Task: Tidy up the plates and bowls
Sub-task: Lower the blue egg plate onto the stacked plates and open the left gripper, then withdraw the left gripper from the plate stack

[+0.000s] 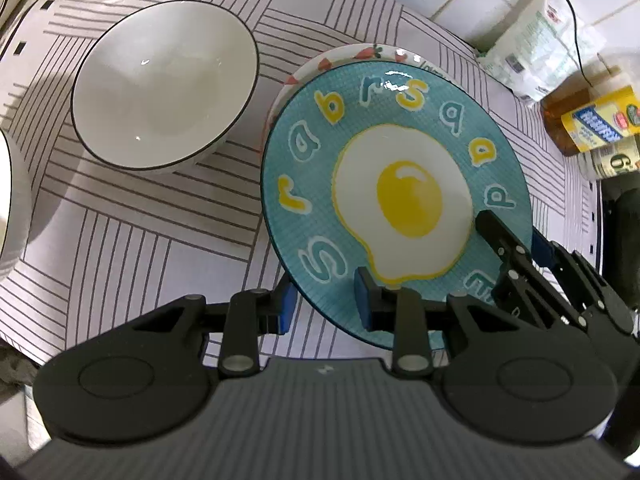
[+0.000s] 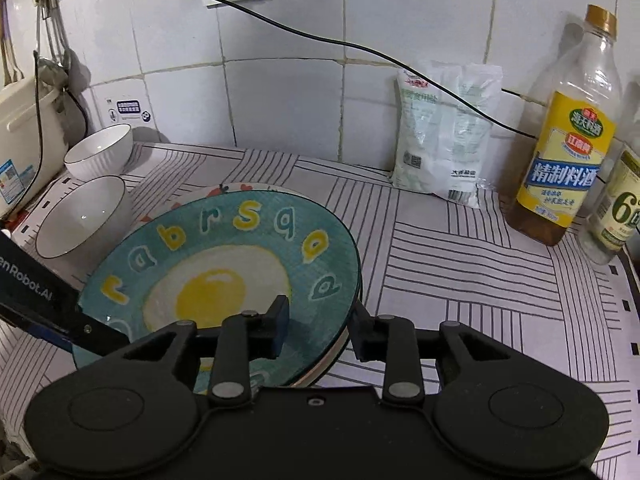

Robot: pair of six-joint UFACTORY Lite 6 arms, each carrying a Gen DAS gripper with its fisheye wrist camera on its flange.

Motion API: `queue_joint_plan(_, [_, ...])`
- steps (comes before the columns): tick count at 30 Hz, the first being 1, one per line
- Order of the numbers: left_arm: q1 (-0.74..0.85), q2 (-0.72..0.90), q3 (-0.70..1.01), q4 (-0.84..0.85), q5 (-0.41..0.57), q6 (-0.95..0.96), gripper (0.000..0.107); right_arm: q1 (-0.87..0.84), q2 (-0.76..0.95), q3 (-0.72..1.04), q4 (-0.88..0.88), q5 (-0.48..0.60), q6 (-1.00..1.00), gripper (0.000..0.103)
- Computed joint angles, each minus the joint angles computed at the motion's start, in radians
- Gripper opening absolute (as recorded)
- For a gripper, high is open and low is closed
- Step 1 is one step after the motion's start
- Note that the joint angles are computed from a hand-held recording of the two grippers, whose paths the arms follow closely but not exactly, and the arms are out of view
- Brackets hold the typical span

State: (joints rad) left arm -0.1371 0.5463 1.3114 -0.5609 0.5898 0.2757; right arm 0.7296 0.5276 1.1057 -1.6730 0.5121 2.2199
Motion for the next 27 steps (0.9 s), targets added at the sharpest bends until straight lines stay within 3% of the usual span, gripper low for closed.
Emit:
queue_joint_plan(3, [-0.014, -0.009, -0.007, 0.021, -0.012, -0.019, 0.027, -0.009, -0.008, -0.030, -0.049, -0.009, 0.066, 0.034])
queue_joint_plan(12, [-0.047, -0.048, -0.007, 0.158, -0.022, -0.132, 0.023, 0.016, 0.031, 0.022, 0.053, 0.062, -0.060, 0.033])
queue_joint_plan(18, [-0.043, -0.160, -0.078, 0.137, -0.015, -0.074, 0.023, 0.027, -0.088, -0.055, 0.023, 0.028, 0.009, 0.033])
queue_joint_plan(27, [-0.029, -0.379, -0.199, 0.151, 0.022, 0.023, 0.023, 0.143, -0.306, -0.107, 0.232, 0.090, -0.227, 0.036])
